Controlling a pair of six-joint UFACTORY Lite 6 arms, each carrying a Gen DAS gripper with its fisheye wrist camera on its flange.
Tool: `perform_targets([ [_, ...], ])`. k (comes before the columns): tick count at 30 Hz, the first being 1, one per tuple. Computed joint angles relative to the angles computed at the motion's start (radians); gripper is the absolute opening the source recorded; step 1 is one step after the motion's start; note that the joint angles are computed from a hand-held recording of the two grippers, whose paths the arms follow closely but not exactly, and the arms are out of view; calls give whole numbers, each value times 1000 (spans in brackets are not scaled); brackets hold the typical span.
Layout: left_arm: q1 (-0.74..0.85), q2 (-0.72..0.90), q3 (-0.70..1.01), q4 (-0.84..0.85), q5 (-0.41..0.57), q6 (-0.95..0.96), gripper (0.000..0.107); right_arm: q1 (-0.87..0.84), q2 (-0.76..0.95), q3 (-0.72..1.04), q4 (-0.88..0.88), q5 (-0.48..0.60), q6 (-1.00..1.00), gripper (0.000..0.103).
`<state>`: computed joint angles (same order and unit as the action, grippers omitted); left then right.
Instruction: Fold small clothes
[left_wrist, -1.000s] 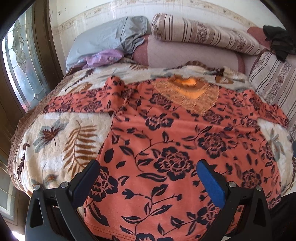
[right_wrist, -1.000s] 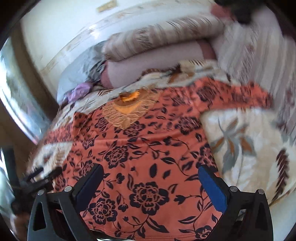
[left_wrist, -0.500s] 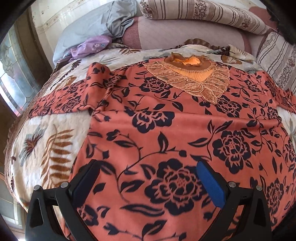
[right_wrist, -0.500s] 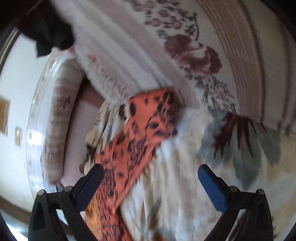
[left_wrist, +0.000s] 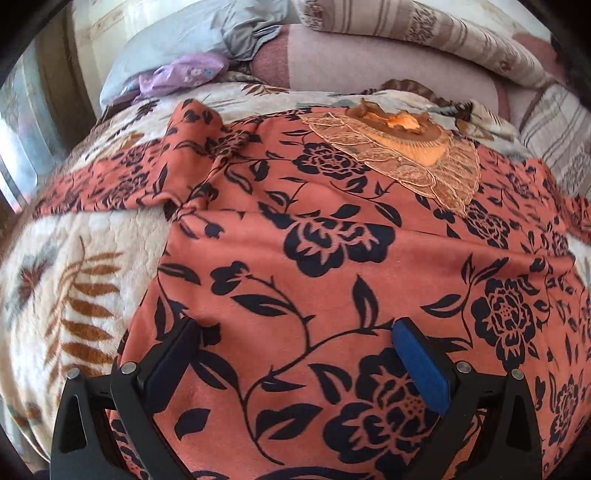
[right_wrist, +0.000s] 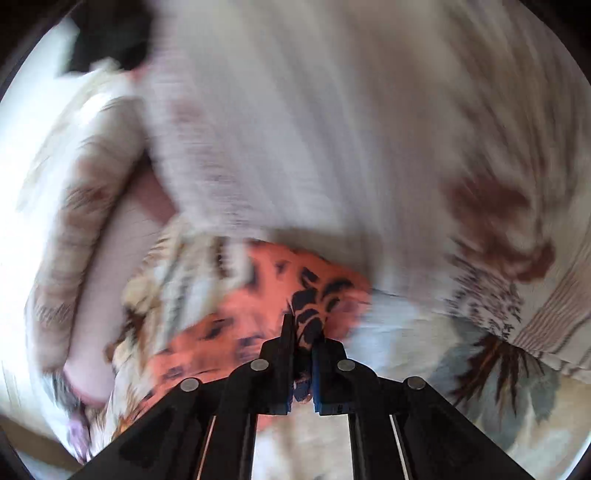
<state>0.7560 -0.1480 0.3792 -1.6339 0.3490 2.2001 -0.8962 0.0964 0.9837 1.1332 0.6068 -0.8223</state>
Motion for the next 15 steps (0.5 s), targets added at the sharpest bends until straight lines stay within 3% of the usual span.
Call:
perform_targets([
  [4,56,-9,-3,63,62,-22,103,213,-288,37,-132,79,266,7],
  [9,156,13,53,196,150,-153,103,736,-471,124,-198,-62,647,7],
  [14,229,59,126,246,207,-229,103,1258,-353,63,255,-375,379,10],
  [15,238,72,140,246,209,-233,103,1337,-280,52,360,-401,315,22],
])
